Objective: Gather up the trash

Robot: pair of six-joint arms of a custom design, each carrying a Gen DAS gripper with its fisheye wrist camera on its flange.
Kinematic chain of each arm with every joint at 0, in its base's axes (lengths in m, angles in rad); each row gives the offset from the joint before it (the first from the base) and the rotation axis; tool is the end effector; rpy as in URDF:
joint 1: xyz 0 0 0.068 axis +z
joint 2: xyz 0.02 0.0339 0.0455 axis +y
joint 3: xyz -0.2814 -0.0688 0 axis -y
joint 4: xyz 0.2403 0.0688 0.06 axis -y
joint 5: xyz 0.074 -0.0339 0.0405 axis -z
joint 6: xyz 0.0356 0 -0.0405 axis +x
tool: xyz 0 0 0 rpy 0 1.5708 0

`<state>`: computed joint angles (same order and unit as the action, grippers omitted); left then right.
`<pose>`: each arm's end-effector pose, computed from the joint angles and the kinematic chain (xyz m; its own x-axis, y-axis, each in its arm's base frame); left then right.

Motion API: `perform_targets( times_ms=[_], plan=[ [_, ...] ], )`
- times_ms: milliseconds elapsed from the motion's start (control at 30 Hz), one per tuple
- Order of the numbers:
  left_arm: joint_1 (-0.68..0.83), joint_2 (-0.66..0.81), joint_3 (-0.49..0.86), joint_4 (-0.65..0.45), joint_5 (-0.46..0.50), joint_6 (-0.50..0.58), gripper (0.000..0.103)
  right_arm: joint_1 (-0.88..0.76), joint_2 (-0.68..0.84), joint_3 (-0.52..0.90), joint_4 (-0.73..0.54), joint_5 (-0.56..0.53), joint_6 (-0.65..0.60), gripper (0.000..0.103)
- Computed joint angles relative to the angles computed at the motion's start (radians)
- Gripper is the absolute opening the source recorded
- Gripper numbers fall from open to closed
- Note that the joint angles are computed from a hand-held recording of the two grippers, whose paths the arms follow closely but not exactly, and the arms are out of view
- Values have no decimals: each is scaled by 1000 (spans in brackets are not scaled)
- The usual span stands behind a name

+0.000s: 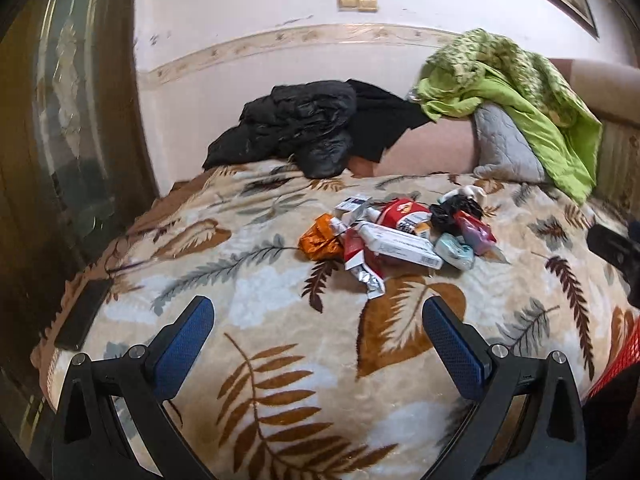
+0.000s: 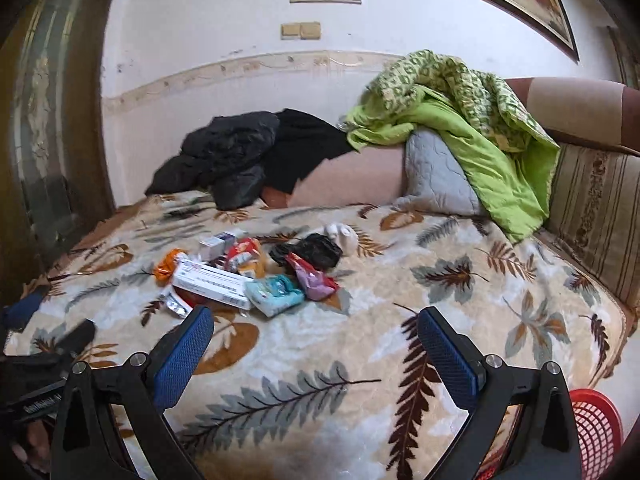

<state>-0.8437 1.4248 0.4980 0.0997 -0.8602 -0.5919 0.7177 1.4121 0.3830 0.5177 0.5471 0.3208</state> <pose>0.1778 -0.1592 0.1642 -0.4876 0.0005 -0.8731 -0.1516 0.9848 0.0852 0.1944 0.1451 0.1653 -0.4192 -0.0085 -0.9078 -0.0924 0.9952 0.0334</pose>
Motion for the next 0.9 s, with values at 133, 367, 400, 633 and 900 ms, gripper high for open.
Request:
perform_targets(
  times_ms=[133,367,400,633,900],
  plan=[
    [24,-23,-13,-12,25,-6,103,12,-4,22,-47,20,-15,103],
    [23,-22,-3,-20,29,24,103,44,18,52,-86,69,-31,103],
    [21,-20,-3,-21,28,24,103,44,18,50,-88,70,-30,103],
    [26,-23,-6,-17,34,28,103,44,18,70,-128,71,-22,103],
    [29,-25,-6,-17,36,32,103,39,14,76,-141,68,-20,103]
  ],
)
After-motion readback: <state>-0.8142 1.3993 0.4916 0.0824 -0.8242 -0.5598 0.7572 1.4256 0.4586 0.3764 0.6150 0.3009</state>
